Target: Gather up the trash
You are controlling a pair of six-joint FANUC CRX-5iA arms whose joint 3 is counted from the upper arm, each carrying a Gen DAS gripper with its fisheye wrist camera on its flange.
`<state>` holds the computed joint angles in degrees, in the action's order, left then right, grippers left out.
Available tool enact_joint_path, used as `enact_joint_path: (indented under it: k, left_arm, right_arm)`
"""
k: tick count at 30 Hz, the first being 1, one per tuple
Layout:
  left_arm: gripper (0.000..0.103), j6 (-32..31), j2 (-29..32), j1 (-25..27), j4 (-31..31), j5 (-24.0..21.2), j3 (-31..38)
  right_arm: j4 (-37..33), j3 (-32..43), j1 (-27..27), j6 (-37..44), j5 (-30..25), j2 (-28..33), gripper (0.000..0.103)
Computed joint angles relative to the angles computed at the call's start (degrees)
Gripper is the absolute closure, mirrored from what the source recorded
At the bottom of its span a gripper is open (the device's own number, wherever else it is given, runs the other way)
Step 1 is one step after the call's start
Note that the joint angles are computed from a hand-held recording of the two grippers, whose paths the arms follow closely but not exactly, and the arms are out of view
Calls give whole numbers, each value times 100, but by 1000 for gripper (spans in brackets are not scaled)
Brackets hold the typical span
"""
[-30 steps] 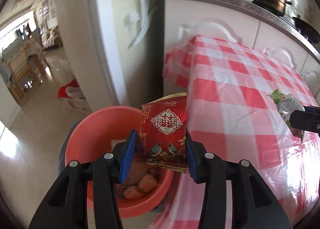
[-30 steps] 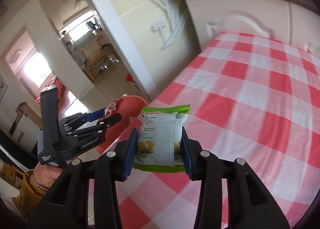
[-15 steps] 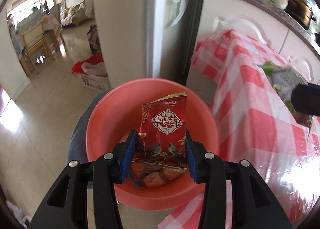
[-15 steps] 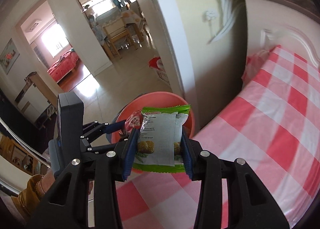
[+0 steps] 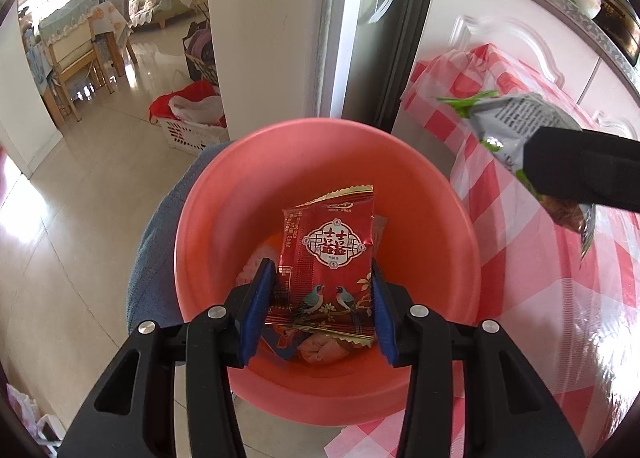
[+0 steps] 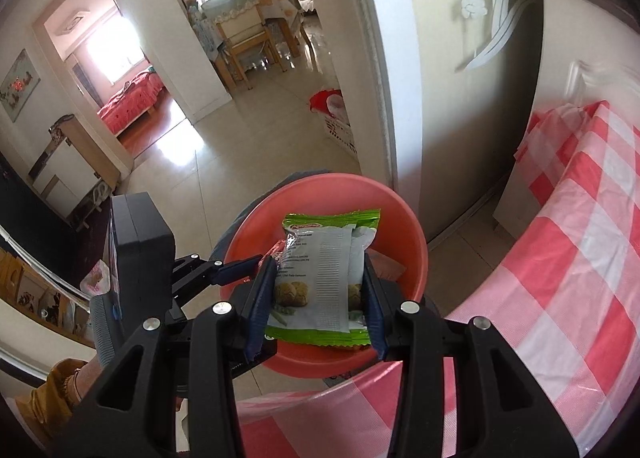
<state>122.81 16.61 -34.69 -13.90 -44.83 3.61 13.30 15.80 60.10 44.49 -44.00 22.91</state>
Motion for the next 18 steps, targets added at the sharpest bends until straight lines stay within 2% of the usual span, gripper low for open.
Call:
enact_joint_path:
  k: [6, 8, 9, 11, 12, 13, 15, 18]
  left_arm:
    - [56, 10, 107, 16, -16, -83, 66]
    - [56, 63, 144, 18, -49, -144, 107]
    - [55, 42, 170, 31, -12, -177, 124]
    - [41, 24, 188, 53, 39, -203, 123]
    - [28, 154, 189, 28, -76, -251, 152]
    - [24, 212, 174, 29, -116, -243, 144]
    - [20, 211, 71, 127, 60, -32, -23]
    - [14, 309, -46, 270, 298, 134, -181]
  right_arm:
    - [-111, 244, -22, 183, -207, 220, 61]
    - [-169, 288, -26, 202, -258, 274, 56]
    - [-111, 279, -16, 125, -280, 286, 49]
    - [47, 133, 2, -64, -196, 222, 41]
    - [167, 15, 15, -201, -131, 161, 38]
    - [308, -123, 24, -362, -52, 85, 37]
    - [631, -400, 40, -744, 92, -72, 27]
    - [1104, -835, 38, -1347, 281, -328, 20]
